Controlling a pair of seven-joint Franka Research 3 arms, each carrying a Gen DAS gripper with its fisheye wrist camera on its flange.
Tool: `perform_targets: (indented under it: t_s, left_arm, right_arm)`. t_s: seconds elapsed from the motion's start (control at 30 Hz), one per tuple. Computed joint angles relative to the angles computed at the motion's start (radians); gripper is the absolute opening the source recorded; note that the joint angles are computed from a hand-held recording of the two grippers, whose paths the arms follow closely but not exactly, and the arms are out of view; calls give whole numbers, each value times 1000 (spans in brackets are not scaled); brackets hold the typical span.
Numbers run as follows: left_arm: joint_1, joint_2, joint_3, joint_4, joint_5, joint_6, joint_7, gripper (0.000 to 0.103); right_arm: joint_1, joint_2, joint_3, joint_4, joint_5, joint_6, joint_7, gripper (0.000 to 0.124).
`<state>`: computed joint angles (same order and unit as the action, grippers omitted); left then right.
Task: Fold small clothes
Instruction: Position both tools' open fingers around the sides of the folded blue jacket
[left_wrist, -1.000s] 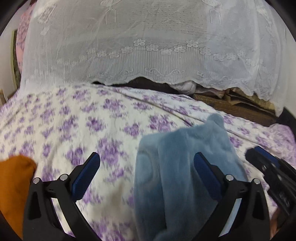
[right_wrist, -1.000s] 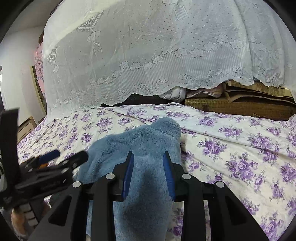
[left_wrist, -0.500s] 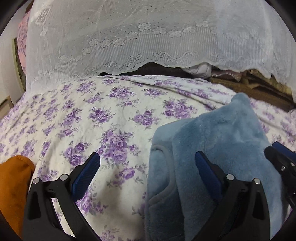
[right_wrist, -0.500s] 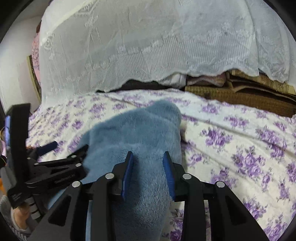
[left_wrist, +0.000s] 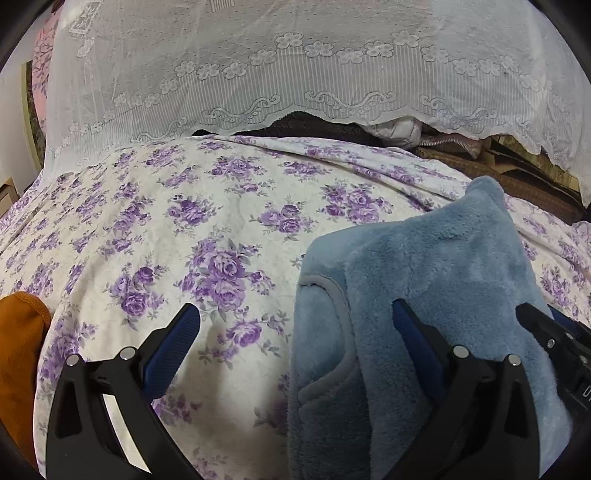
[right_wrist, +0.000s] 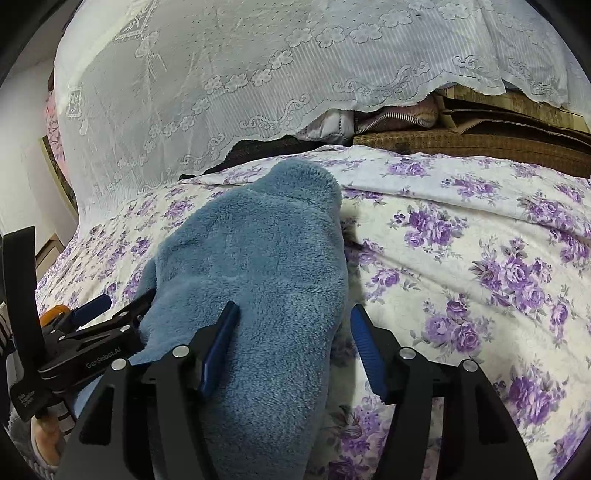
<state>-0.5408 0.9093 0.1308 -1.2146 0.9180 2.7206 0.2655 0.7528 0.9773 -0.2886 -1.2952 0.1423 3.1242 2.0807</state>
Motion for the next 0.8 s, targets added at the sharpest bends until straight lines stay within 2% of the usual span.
perform_targets:
  t_s: [0.07,0.1,0.2,0.27,0.37,0.53,0.8]
  left_arm:
    - [-10,-24,18,-38,24,31,-40,99]
    - [-15,-38,26,-58,38,46,-59,99]
    - [-29,-84,42,-124,86,77,-114,98]
    - [-39,-110,52,-159,125,90,-156,98]
    - [-48,-145,55,-204,186,91,-210,98]
    - [-54,-192,38,-259,297,61,-296,98]
    - [-19,-250,-33,-334,421,25,-379,98]
  right_arm:
    - [7,-7,-6,-22,7,32,1,62]
    - [25,-10,-29,-34,14,45,7,62]
    - [131,-16,-156,-92,44,89,27,61]
    - [208,-15,-239,-134,76,115,30,55]
    - [275,-28,-296,-195,129,156,12,49]
    - [365,-71,-344,-310,215,226,-43,45]
    - [435,-109,-353,-387,312,265,-155,45]
